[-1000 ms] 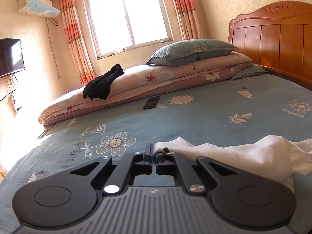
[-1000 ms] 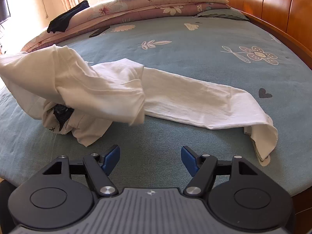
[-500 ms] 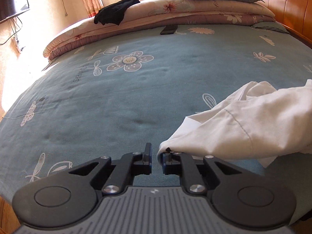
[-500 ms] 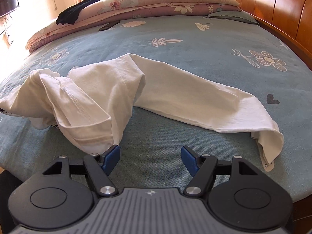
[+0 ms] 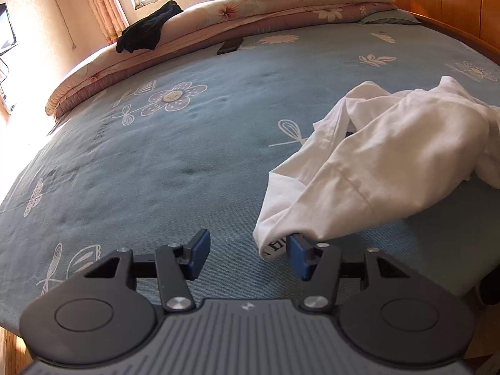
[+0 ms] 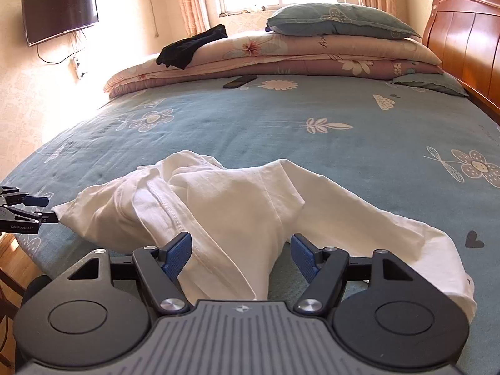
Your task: Fold clothes
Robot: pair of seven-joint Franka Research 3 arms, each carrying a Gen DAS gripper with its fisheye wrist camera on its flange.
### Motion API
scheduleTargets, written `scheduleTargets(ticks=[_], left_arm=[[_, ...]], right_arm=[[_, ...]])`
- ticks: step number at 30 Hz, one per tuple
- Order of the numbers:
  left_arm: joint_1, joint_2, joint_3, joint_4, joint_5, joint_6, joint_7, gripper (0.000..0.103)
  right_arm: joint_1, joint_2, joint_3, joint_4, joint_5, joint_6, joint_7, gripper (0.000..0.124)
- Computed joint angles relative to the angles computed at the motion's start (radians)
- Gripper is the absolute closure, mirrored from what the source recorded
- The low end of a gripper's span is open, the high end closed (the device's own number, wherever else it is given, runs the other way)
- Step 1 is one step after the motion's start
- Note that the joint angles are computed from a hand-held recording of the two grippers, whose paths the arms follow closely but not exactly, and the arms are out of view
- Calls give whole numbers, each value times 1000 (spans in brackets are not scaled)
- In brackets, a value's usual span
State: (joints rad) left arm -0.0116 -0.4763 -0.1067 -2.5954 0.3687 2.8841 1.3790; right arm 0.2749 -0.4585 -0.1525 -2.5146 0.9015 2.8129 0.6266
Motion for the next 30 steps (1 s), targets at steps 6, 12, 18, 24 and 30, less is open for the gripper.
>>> scheduleTargets(ticks=[6, 12, 18, 24, 30], left_arm=[[-45, -55, 31, -65, -33, 45, 36, 36], [-82, -98, 55, -118, -84, 58, 53, 31], [-128, -104, 73, -141, -135, 60, 76, 31], [-140, -91, 60, -137, -148, 76, 93, 31], [-176, -88, 75, -138, -163, 105, 121, 28]], right_arm=[[64, 72, -39, 105, 123, -136, -147, 46], [55, 231, -44, 294, 235, -360, -248, 40], [-18, 420, -1, 476, 224, -533, -117, 38], [-108, 434, 52, 483, 246, -655, -79, 38], [-164, 302, 84, 375, 194, -790, -178, 33]])
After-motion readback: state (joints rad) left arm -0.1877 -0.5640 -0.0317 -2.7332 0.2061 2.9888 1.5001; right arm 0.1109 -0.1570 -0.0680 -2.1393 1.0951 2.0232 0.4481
